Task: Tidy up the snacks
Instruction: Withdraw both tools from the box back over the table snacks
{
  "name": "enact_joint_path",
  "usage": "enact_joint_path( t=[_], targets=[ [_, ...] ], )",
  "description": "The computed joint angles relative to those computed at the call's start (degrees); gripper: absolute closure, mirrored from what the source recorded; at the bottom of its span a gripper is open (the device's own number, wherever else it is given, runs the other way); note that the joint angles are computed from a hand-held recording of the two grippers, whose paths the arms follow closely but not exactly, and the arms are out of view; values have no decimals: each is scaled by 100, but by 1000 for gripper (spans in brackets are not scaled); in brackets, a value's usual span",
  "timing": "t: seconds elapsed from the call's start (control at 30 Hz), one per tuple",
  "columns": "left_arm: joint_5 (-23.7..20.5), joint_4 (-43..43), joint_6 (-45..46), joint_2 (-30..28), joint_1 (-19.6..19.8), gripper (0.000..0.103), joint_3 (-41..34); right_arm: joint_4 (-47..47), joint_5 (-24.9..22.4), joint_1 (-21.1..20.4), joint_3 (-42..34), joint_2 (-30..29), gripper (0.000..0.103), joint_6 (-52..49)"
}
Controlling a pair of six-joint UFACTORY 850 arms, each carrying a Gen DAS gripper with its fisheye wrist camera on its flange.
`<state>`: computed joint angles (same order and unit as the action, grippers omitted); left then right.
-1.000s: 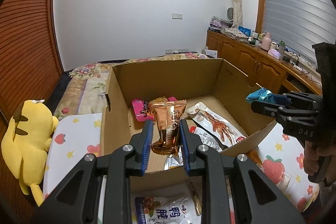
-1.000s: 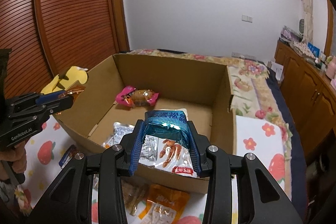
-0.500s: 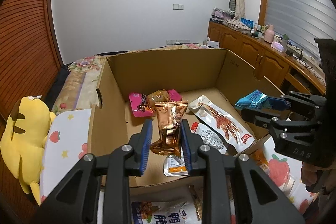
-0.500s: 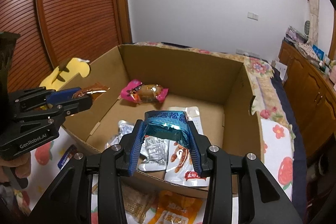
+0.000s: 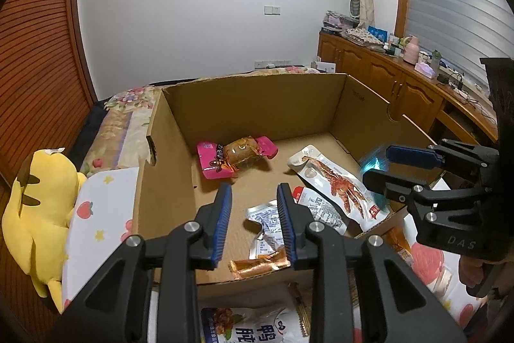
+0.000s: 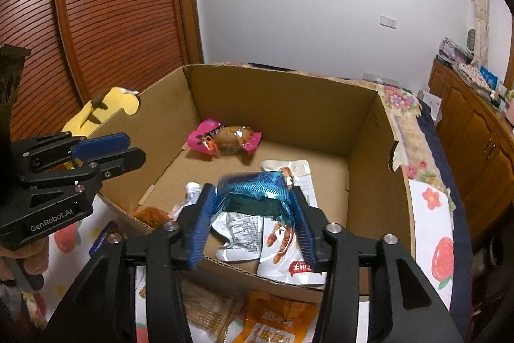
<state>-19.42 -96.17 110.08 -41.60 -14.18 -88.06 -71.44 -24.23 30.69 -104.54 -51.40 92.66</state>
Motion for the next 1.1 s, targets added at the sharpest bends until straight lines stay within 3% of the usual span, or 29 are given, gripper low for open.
enact_joint_path(
  t=[0.1,0.23,0.43,0.57,0.67,0.77,0.93,1.1],
  targets=[
    [-76,-149,112,32,32,57,54,-116,15,16,32,15,51,99],
    [-141,-228,207,85,66,54,119,-600,68,54,233,150,50,616],
    [-256,-863,1053,321,123,48,510,-1773,-94,239,870,565,50,1732],
    [-463,-1303,1680,512,182,24,878,-2631,-334,398,1481,918,47,2678],
    [-624,-1678,2210,681,219,22,1188,-3182,-432,490,1937,1162,46,3448],
    [-782,-1978,2599,843,258,11,1500,-3555,-507,562,2308,1322,42,4092],
    [-974,-2477,3231,1017,317,8,1941,-3345,-521,649,2594,1360,36,4142],
    [-975,-2244,3002,982,398,8,2105,-2752,-342,651,2563,1160,34,3632]
  ],
)
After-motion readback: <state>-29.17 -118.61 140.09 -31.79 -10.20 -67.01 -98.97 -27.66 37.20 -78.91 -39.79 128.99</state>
